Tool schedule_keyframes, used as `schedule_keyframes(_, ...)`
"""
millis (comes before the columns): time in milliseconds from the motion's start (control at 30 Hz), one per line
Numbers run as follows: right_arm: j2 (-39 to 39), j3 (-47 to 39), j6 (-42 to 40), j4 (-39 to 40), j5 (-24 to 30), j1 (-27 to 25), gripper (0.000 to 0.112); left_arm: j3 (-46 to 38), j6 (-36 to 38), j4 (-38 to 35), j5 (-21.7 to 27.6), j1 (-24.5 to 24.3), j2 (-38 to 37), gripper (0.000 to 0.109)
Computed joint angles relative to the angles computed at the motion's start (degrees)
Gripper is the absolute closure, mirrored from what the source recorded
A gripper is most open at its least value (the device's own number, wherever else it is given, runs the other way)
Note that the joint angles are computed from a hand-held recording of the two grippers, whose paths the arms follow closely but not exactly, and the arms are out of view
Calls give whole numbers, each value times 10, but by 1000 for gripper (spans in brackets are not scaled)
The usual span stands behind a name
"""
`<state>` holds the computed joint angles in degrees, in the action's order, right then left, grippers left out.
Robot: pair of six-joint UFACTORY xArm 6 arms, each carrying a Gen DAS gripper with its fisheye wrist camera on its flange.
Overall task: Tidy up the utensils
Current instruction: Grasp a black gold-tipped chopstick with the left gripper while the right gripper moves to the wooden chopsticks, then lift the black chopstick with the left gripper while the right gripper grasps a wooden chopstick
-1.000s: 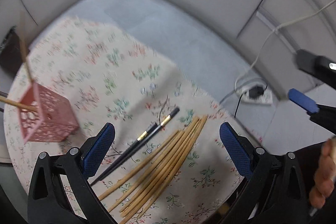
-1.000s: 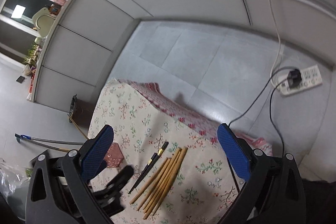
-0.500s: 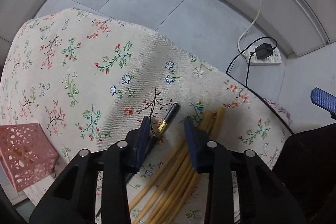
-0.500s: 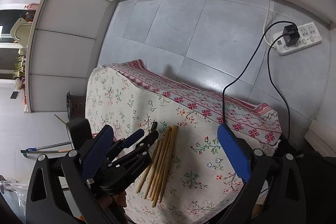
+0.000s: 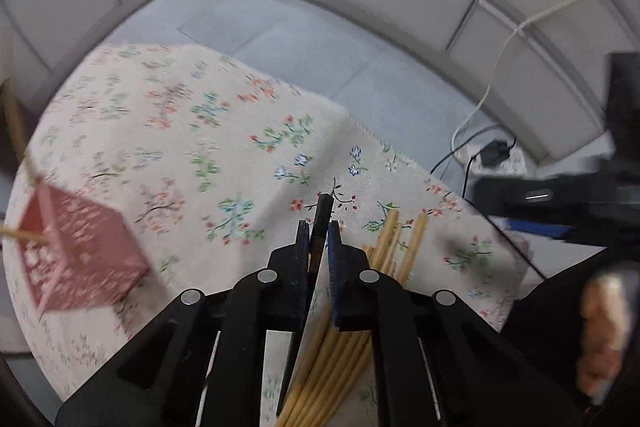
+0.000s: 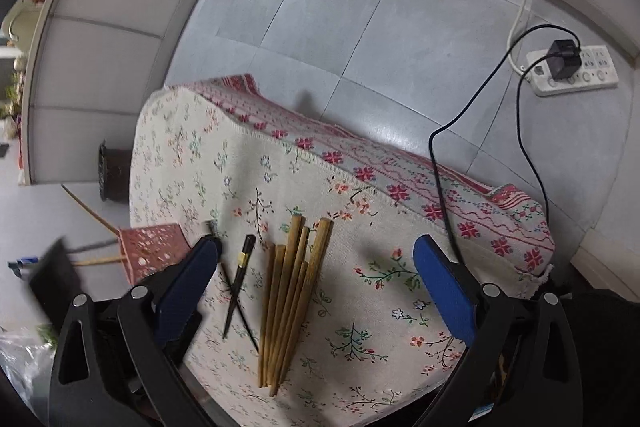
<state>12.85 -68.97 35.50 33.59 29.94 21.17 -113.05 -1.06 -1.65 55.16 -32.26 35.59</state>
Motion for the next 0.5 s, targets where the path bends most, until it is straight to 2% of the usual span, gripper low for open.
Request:
schedule_keyframes(33,11,-11,-2,-2,12,3,30,38,-9,7,-22,1,-30,100)
schedule_keyframes(100,31,-31,-7,-5,35,6,54,122,-34,22,-71,3,-97,100)
schedule_keyframes(167,54,-56,8,-28,60,8,70,202,-68,45,-114,7,-165,100)
schedule_keyframes(300,78,-83,57,-78,74,19,75,302,-114,67,-181,15,-259,101)
schedule_keyframes(367,89,-98,72,-102,79,25,75,321,-122,72,-194,17,-279,101)
schedule_keyframes(467,105,-127,125,-181,98,37,77,347,-127,77,-209,20,-304,102)
schedule_keyframes(500,109,-135,138,-200,105,40,87,357,-125,73,-212,23,-313,102)
